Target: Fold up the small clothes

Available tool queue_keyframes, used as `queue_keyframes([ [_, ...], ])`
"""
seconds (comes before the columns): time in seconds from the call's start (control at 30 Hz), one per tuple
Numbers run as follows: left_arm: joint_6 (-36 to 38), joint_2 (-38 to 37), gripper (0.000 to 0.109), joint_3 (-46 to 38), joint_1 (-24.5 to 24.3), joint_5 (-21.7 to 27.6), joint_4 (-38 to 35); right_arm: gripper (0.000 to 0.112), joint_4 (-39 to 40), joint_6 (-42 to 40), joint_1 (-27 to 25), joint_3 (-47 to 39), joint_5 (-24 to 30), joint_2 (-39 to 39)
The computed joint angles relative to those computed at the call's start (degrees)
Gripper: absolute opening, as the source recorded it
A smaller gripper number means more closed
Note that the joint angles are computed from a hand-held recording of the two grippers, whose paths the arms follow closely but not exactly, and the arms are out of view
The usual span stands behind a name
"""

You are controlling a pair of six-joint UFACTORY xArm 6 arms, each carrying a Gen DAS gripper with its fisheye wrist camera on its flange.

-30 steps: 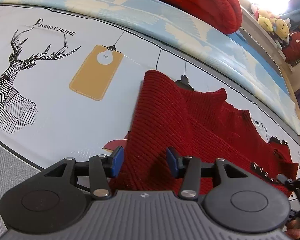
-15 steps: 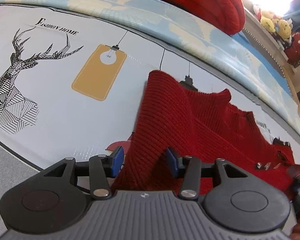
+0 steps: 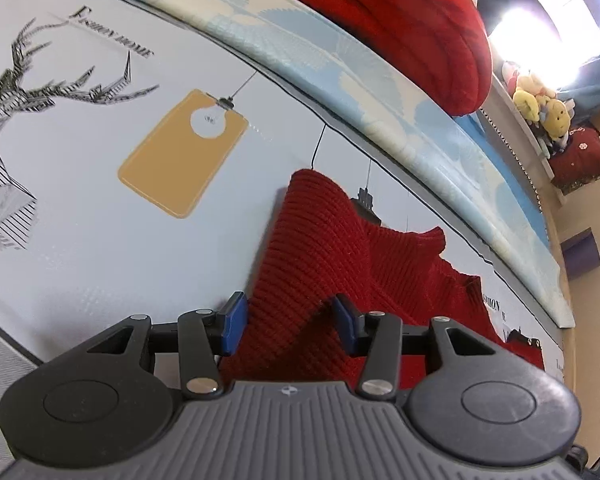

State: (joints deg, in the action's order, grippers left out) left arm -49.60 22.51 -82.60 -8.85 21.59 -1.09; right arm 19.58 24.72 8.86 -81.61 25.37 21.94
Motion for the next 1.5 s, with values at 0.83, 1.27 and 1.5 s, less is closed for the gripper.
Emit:
queue_keyframes([
  [0.83,-16.4,-5.5,0.025,-1.6,-1.2,12.5,25.1,0.022,8.3,-10.5,0.8,-4.6,4.9,3.6],
  [1.27,-6.8,-5.2,0.035,-1.7,-4.5,13.4,11.3,0.025,-8.2,-2.6,-0.2,-0.9,-4.3,-1.4],
  [1.5,-1.2,-2.5,0.036,-5.4,-6.8,14.1,7.1,0.034,-22.1,6.3,-7.3,-0.5,-17.7,0.1],
])
